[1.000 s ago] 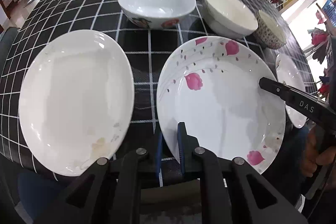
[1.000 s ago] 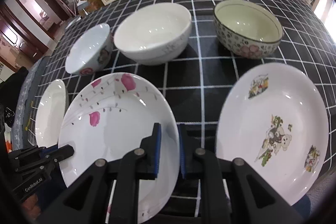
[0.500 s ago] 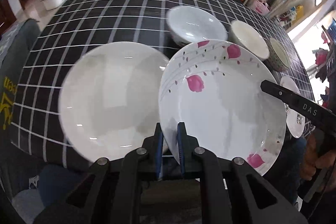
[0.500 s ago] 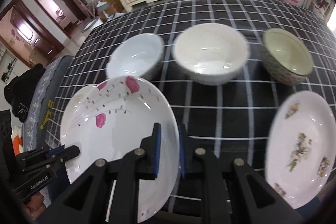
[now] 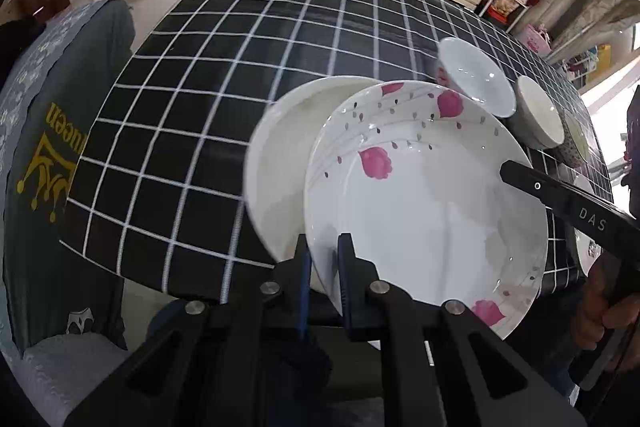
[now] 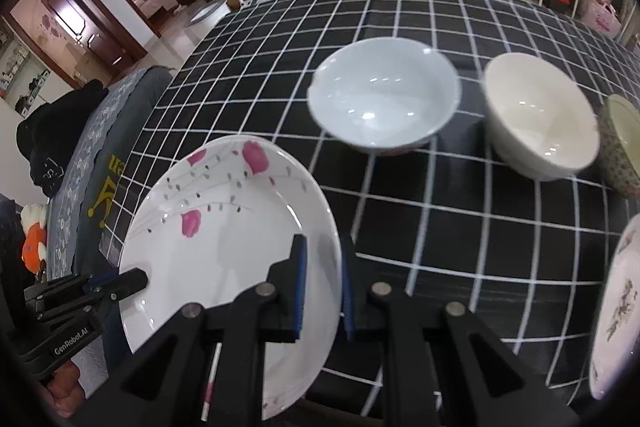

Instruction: Organize plates and bowls

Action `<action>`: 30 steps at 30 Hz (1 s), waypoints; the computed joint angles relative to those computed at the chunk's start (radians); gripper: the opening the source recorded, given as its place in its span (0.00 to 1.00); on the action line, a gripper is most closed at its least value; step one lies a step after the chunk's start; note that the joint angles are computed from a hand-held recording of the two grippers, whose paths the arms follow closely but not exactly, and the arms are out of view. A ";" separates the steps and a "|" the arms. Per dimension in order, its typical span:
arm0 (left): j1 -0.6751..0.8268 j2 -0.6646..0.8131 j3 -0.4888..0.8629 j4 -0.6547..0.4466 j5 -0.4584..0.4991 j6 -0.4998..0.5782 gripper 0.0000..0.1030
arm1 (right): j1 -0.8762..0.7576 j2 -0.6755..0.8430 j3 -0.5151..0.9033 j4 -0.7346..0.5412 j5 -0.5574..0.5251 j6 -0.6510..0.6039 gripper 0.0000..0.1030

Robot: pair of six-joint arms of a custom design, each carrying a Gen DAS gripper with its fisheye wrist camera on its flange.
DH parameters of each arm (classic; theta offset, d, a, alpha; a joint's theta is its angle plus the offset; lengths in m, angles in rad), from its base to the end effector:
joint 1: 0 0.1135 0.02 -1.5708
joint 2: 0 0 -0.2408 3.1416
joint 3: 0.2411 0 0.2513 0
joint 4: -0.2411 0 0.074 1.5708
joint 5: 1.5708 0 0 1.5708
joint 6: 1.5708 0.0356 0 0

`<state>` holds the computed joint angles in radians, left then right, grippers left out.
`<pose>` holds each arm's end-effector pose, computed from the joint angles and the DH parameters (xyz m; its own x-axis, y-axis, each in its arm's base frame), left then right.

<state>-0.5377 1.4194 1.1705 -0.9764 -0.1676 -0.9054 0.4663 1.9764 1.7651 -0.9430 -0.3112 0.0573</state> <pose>0.2366 -0.1342 0.2469 -0.8580 -0.3914 -0.3326 -0.3539 0.9198 -0.1695 0.3612 0.1940 0.2436 -0.8464 -0.3650 -0.3879 -0.4910 0.8169 0.3027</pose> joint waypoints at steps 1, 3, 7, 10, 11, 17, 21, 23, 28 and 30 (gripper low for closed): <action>0.009 -0.013 -0.018 0.004 0.003 0.001 0.11 | 0.009 0.008 0.008 -0.003 0.004 0.004 0.19; 0.019 -0.024 -0.037 0.006 0.004 0.002 0.11 | 0.027 0.032 0.032 -0.013 0.015 0.008 0.19; 0.049 -0.043 -0.076 0.024 0.018 0.010 0.11 | 0.045 0.063 0.065 -0.025 0.031 0.012 0.19; 0.064 -0.042 -0.087 0.033 0.021 0.012 0.11 | 0.063 0.087 0.088 -0.027 0.046 0.015 0.19; 0.068 -0.040 -0.089 0.036 0.021 0.012 0.11 | 0.067 0.093 0.095 -0.029 0.049 0.018 0.19; 0.104 -0.023 -0.098 0.062 0.041 0.036 0.10 | 0.077 0.122 0.131 -0.035 0.068 0.018 0.19; 0.124 -0.005 -0.094 0.078 0.051 0.050 0.10 | 0.081 0.140 0.158 -0.042 0.088 0.017 0.19; 0.125 0.009 -0.082 0.074 0.044 0.058 0.10 | 0.083 0.152 0.175 -0.047 0.096 0.016 0.18; 0.133 0.015 -0.078 0.079 0.035 0.061 0.08 | 0.089 0.181 0.215 -0.058 0.115 0.016 0.18; 0.133 0.017 -0.076 0.081 0.025 0.057 0.08 | 0.088 0.190 0.216 -0.061 0.120 0.030 0.18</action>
